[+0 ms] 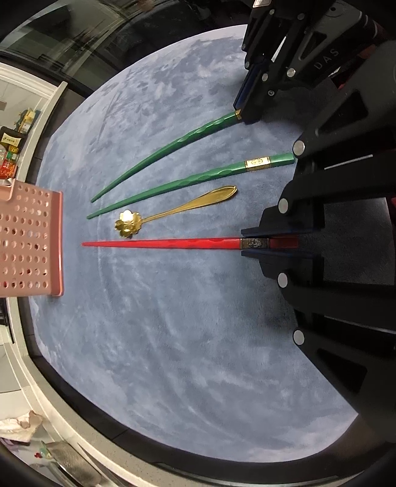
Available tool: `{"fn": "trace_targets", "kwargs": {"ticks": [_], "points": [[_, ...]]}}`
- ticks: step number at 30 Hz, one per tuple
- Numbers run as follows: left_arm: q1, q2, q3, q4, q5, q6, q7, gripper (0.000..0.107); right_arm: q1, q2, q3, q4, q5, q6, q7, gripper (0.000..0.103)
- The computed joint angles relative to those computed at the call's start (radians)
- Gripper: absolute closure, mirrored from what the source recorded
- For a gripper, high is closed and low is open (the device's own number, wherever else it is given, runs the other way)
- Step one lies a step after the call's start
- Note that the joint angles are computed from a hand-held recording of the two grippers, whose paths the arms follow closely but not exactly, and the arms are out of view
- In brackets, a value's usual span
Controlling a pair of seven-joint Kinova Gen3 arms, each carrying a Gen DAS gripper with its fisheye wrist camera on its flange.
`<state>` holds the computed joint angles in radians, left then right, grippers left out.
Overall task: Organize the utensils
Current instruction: 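Grasp a green chopstick with the right tool while the left tool grasps the red chopstick, then lift and carry both held chopsticks toward the pink caddy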
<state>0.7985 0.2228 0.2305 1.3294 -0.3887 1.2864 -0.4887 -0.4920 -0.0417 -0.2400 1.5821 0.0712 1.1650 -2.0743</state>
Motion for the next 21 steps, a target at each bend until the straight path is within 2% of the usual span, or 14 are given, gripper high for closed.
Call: {"fn": "trace_targets", "kwargs": {"ticks": [12,21], "points": [[0.008,-0.051,0.01,-0.029,-0.08,0.042,0.055,0.1,0.014,-0.025,-0.002,-0.067,0.015,0.008,-0.003,0.096],[-0.012,-0.075,0.017,-0.108,-0.153,0.084,0.047,0.1,0.038,-0.03,0.008,-0.18,0.038,-0.001,-0.007,0.096]]}}
